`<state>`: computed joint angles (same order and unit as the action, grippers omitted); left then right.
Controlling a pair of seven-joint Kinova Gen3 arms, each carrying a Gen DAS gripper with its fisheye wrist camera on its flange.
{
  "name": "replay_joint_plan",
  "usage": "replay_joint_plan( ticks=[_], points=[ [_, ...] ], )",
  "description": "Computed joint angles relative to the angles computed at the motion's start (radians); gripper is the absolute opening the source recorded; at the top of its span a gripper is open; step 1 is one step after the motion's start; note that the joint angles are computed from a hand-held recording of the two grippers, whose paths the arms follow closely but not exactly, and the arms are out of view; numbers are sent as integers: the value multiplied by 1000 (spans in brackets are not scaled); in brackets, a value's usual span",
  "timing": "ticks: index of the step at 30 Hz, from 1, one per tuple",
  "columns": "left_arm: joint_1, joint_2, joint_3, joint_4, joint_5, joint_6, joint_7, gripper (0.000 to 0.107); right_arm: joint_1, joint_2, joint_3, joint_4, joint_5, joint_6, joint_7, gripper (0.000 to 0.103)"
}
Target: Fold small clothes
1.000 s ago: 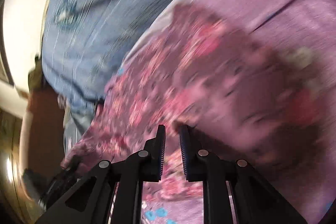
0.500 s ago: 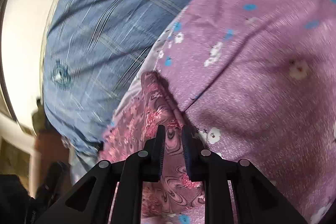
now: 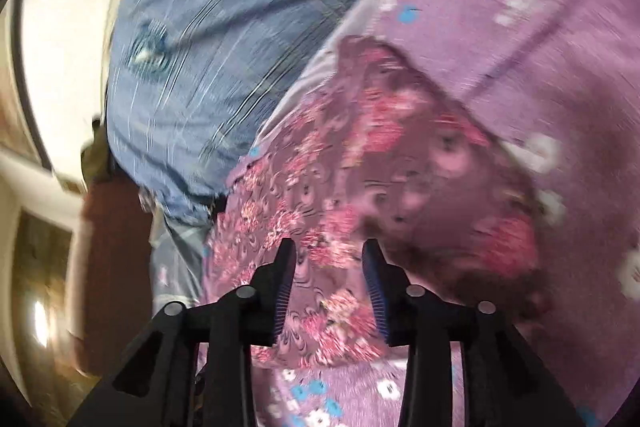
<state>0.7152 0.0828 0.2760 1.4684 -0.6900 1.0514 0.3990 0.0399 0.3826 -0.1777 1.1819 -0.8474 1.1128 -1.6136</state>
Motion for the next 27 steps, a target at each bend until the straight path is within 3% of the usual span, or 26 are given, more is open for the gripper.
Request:
replay_joint_plan(
  ticks=[4,7,10,15,17,20,21,22,23,27],
  points=[
    [-107,78,73,-89,-69,-36,-163,70,165,-48,-31,156,-148,22,50,44],
    [-97,122,-27,-134,10,-60,-268,70,301,-77,-137,261,-201,-12,52,50],
    [-60,153,-122,-142,63,-66,-331,70,352,-109,-219,294,-116,-93,-3,51],
    [-24,170,-147,-149,54,-64,-415,75,309,-89,-262,286,-27,-191,-87,52],
    [-28,142,-155,-107,58,-118,-435,75,292,-77,-299,264,27,-248,-133,52],
    [-75,61,-149,7,56,-240,-352,75,228,-61,-317,232,129,-342,-237,48],
    [-100,37,-135,38,46,-265,-316,75,189,-63,-297,220,170,-361,-263,43],
    [-107,24,-134,54,34,-273,-293,75,145,-71,-262,211,210,-368,-284,26],
    [-95,11,-151,65,20,-265,-273,75,99,-80,-225,201,251,-367,-293,19],
    [-144,-48,-123,122,-12,-268,-185,75,-87,-161,-85,213,414,-428,-326,15]
  ],
)
